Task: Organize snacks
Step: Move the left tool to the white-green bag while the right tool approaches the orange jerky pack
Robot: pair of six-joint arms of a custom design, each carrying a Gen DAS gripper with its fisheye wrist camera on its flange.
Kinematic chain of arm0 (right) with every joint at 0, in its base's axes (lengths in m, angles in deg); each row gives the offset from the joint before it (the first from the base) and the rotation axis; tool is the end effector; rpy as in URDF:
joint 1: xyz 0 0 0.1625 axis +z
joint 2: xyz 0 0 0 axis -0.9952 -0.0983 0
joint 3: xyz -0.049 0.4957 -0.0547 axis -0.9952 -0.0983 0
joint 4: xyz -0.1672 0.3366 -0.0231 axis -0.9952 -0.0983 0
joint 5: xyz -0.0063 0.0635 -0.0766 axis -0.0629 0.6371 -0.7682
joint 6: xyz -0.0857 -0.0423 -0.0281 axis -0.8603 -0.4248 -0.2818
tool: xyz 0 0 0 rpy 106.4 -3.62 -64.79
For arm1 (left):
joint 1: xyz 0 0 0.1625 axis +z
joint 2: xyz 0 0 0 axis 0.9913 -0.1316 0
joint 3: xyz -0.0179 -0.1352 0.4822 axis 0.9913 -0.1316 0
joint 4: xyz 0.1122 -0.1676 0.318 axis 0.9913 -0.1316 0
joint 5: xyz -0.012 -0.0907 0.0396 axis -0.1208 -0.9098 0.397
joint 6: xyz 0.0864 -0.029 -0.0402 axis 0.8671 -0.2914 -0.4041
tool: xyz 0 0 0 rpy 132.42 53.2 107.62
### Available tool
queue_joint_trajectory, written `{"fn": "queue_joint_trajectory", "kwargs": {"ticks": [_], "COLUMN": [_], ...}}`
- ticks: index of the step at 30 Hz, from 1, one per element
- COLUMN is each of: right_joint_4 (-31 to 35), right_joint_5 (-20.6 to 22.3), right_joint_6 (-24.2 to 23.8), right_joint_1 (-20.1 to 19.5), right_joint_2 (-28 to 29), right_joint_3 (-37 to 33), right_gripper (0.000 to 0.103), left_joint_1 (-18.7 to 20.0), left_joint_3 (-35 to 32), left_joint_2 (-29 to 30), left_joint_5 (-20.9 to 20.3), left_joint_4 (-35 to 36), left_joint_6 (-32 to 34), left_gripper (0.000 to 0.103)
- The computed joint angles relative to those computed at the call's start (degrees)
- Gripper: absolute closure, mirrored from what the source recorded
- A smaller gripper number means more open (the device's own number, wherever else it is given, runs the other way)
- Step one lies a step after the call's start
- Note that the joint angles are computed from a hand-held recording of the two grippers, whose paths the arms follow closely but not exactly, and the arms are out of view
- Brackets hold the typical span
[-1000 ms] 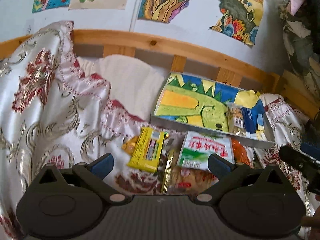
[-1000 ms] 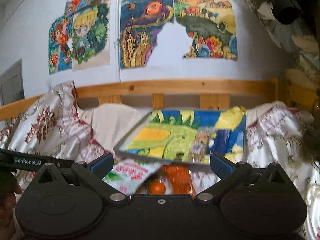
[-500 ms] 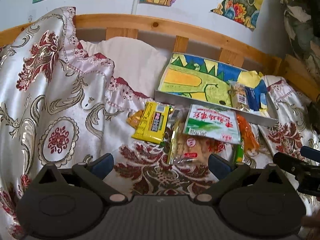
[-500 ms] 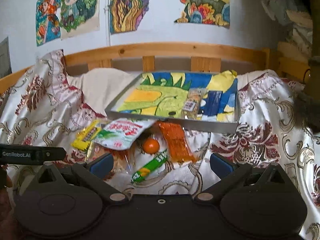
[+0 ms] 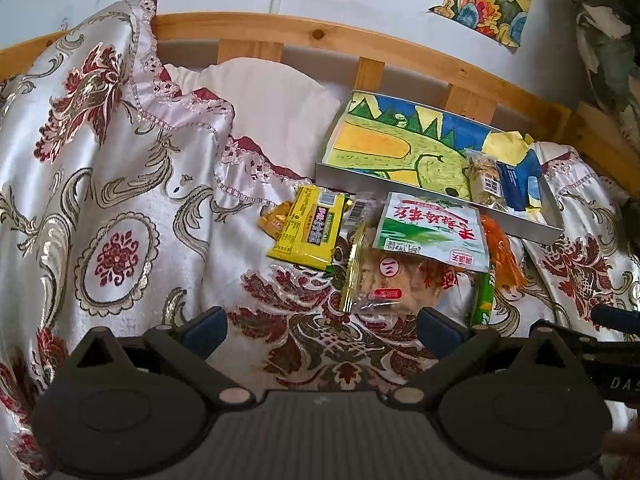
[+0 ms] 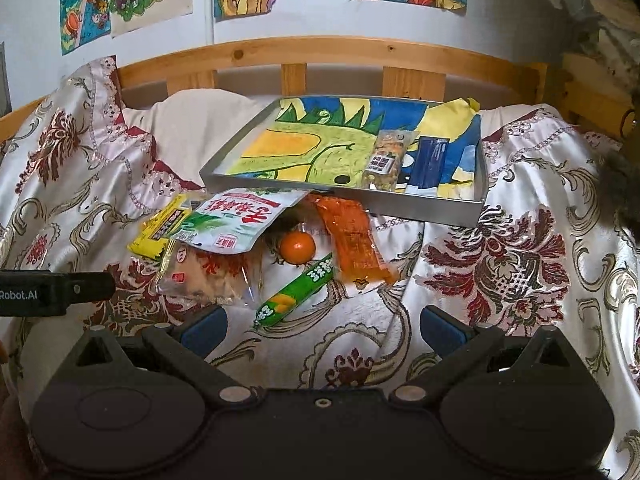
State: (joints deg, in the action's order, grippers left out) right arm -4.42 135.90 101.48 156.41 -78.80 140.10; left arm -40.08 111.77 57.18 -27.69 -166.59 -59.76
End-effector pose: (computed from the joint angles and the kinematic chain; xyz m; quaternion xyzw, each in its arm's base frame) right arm -0.0159 -0.3724 0.1983 0.0370 -0.7980 0.4525 0.3964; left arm -0.2499 -0.4880 -0.0711 0.2860 0.8916 -0.2911 0.1965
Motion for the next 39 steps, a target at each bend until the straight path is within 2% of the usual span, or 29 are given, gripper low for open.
{"fn": "queue_joint_trajectory", "kwargs": {"ticks": [10, 22, 24, 28, 32, 36, 39], "right_joint_4": [2.64, 6.51, 6.69, 2.07, 0.78, 1.63, 3.03], "right_joint_5": [-0.53, -2.09, -2.02, -2.19, -6.12, -10.96, -12.17], "right_joint_6": [1.25, 3.07, 1.36, -6.41, -10.05, -13.11, -14.9], "right_joint_1": [-0.46, -1.65, -1.62, -1.59, -3.54, -6.0, -6.92], "right_joint_2": [-0.15, -1.23, -1.38, -1.68, -2.14, -1.81, -0.6], "right_joint_3": [-1.18, -3.13, -3.7, -4.07, -5.01, -6.3, -8.02], "right_gripper": [0.001, 0.001, 0.001, 0.001, 0.001, 0.001, 0.005], "left_joint_1": [-0.19, 0.41, 0.4, 0.02, 0.02, 0.56, 1.01], "left_joint_3": [-1.55, -6.4, -7.9, -11.11, -14.8, -18.99, -21.76], "left_joint_2": [0.49, 0.38, 0.49, 1.51, 2.71, 3.87, 4.5], "left_joint_5": [1.22, -2.51, -3.03, -2.54, -2.29, -4.06, -6.0], "left_joint_4": [0.11, 5.28, 6.64, 7.94, 10.35, 14.14, 17.68], "left_joint_6": [0.57, 4.03, 4.77, 7.42, 9.49, 9.44, 9.81], "left_gripper": [0.001, 0.001, 0.001, 0.001, 0.001, 0.001, 0.001]}}
